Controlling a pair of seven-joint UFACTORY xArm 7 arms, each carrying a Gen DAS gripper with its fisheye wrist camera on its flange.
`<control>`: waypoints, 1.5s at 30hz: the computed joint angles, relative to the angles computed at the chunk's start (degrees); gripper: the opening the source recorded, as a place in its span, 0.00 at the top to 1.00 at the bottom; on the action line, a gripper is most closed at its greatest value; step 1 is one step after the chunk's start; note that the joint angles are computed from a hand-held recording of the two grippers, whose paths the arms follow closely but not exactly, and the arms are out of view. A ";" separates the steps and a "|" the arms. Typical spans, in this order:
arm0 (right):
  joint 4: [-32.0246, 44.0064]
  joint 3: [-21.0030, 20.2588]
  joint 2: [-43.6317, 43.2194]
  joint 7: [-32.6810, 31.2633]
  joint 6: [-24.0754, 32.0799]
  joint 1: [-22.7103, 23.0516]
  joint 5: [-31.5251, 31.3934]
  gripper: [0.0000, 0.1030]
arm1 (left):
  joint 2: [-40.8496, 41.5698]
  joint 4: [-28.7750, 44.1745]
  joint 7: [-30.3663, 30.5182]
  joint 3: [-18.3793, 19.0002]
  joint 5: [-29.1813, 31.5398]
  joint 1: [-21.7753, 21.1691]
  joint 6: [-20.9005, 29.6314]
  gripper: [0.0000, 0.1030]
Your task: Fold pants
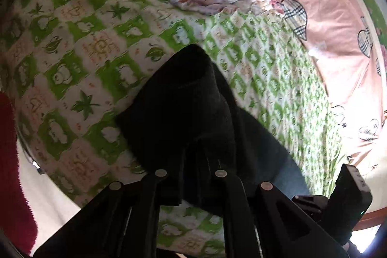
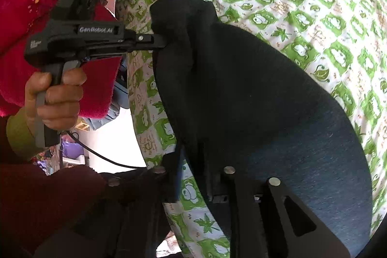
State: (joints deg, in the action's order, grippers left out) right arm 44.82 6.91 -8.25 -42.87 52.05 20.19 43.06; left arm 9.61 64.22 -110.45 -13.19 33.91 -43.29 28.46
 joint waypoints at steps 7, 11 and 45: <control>0.18 -0.02 -0.49 -0.20 -0.21 0.23 2.75 0.69 | -1.66 0.51 2.65 -1.62 -3.21 -0.03 5.66 0.79; 0.34 -0.81 -0.77 0.32 -0.78 -0.47 3.60 0.69 | -2.90 0.29 1.41 -2.11 -3.63 0.18 7.20 0.63; 8.95 -0.09 11.95 8.39 -7.24 -9.26 -8.91 0.63 | 0.74 1.12 2.32 -0.65 -6.76 1.01 12.85 0.36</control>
State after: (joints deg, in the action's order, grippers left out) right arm 53.77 6.81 3.70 -34.48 44.80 10.93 34.15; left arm 10.35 65.34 -108.13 -13.85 27.15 -42.28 41.31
